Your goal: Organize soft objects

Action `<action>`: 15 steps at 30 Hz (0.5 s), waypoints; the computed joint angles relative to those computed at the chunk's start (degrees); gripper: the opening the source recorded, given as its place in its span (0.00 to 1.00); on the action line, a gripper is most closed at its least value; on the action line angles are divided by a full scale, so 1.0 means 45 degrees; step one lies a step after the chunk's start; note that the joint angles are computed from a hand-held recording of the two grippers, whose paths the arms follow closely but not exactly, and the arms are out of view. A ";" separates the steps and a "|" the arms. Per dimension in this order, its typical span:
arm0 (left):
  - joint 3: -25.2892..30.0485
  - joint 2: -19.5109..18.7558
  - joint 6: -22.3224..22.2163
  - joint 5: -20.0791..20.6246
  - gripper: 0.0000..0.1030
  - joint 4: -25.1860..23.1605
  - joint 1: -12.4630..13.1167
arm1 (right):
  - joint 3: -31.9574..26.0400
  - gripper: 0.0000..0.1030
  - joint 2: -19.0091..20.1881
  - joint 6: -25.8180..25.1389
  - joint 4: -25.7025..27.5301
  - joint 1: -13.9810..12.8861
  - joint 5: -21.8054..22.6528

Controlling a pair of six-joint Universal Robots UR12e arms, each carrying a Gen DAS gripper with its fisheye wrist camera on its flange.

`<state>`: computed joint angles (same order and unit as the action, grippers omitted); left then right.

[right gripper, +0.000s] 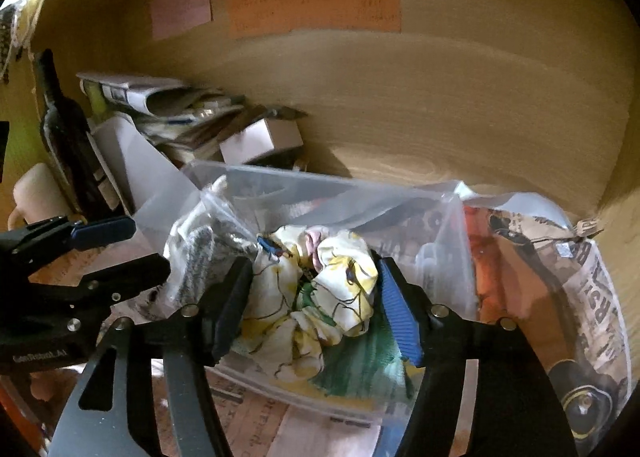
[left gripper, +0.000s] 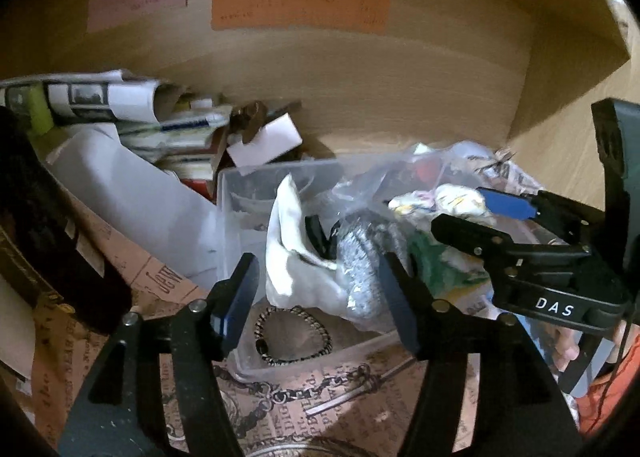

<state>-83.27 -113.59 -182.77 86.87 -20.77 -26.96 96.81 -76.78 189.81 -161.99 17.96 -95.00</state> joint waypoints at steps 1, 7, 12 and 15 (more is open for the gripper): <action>-0.0095 0.0096 -0.0018 -0.0041 0.60 0.0175 0.0005 | 0.0058 0.59 -0.0094 -0.0024 -0.0130 -0.0002 0.0013; -0.0600 0.0618 0.0063 0.0034 0.65 0.1615 -0.0068 | 0.0582 0.64 -0.0767 -0.0207 -0.1499 0.0051 0.0026; -0.1086 0.1073 0.0002 0.0142 0.69 0.3048 -0.0185 | 0.1000 0.66 -0.1261 -0.0426 -0.2835 0.0285 -0.0405; -0.1326 0.1292 -0.0021 0.0215 0.71 0.3773 -0.0236 | 0.1255 0.76 -0.1490 -0.0543 -0.3699 0.0464 -0.0740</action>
<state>-89.23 -107.78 -182.86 87.84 -3.79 -28.02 102.46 -83.49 187.36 -178.64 20.04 -98.33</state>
